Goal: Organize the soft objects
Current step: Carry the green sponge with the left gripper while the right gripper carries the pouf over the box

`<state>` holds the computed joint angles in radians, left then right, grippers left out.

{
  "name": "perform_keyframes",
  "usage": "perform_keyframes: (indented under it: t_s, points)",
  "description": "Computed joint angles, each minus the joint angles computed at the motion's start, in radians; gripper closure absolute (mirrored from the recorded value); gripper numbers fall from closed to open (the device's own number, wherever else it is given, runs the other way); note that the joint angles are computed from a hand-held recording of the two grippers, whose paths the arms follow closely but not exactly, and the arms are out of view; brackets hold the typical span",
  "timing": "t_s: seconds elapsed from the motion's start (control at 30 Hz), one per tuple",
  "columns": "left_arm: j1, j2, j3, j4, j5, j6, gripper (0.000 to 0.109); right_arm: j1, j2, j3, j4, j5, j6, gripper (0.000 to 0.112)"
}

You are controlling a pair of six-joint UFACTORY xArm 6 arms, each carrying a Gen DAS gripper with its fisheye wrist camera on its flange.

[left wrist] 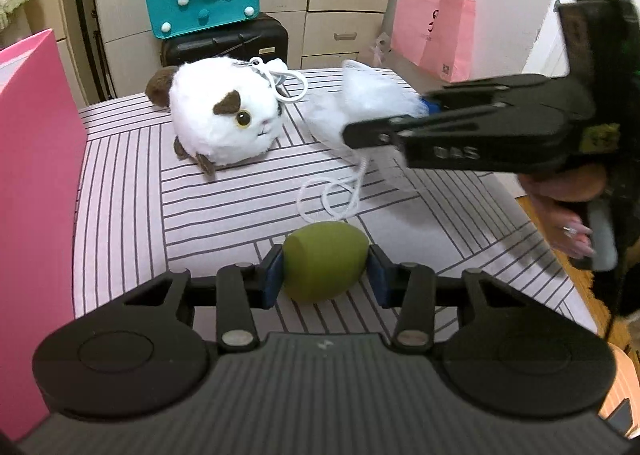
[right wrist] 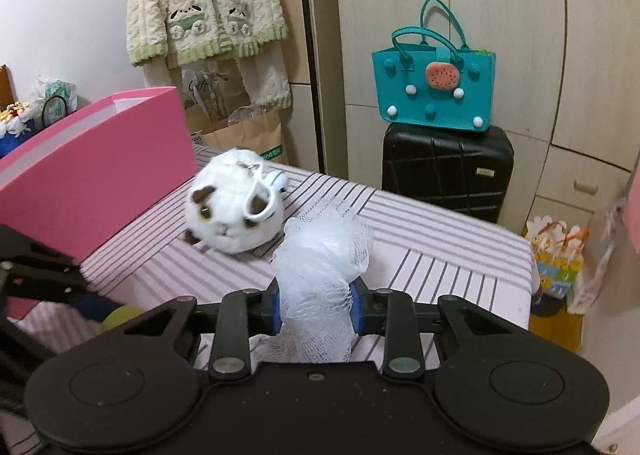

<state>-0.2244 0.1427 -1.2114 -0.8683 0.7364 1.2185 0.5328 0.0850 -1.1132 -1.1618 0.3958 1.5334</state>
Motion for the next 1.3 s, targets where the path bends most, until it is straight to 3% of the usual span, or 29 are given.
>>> perform_keyframes:
  t_s: [0.2,0.4,0.6,0.83,1.03,1.17,1.3]
  points:
    - [0.015,-0.026,0.02,-0.001,0.011,-0.009,0.066,0.02,-0.058,0.062,0.136,-0.056,-0.028,0.077]
    - [0.058,-0.062,0.035,0.01,0.092,-0.032,0.066,0.05,-0.083,0.101,0.342,-0.112,-0.087,0.077]
    - [0.109,-0.127,0.08,0.05,0.159,-0.03,0.066,0.096,-0.08,0.119,0.752,-0.171,-0.331,0.077]
    - [0.186,-0.162,0.06,0.146,0.312,-0.026,0.066,0.174,-0.049,0.068,1.134,-0.128,-0.605,0.077]
    - [0.239,-0.176,0.015,0.205,0.423,-0.024,0.066,0.22,-0.019,-0.004,1.294,-0.102,-0.75,0.077]
    - [0.276,-0.203,0.002,0.216,0.444,-0.021,0.066,0.248,-0.003,-0.054,1.402,-0.099,-0.858,0.077]
    - [0.325,-0.215,-0.027,0.213,0.498,-0.027,0.066,0.262,0.02,-0.129,1.414,-0.056,-0.91,0.077]
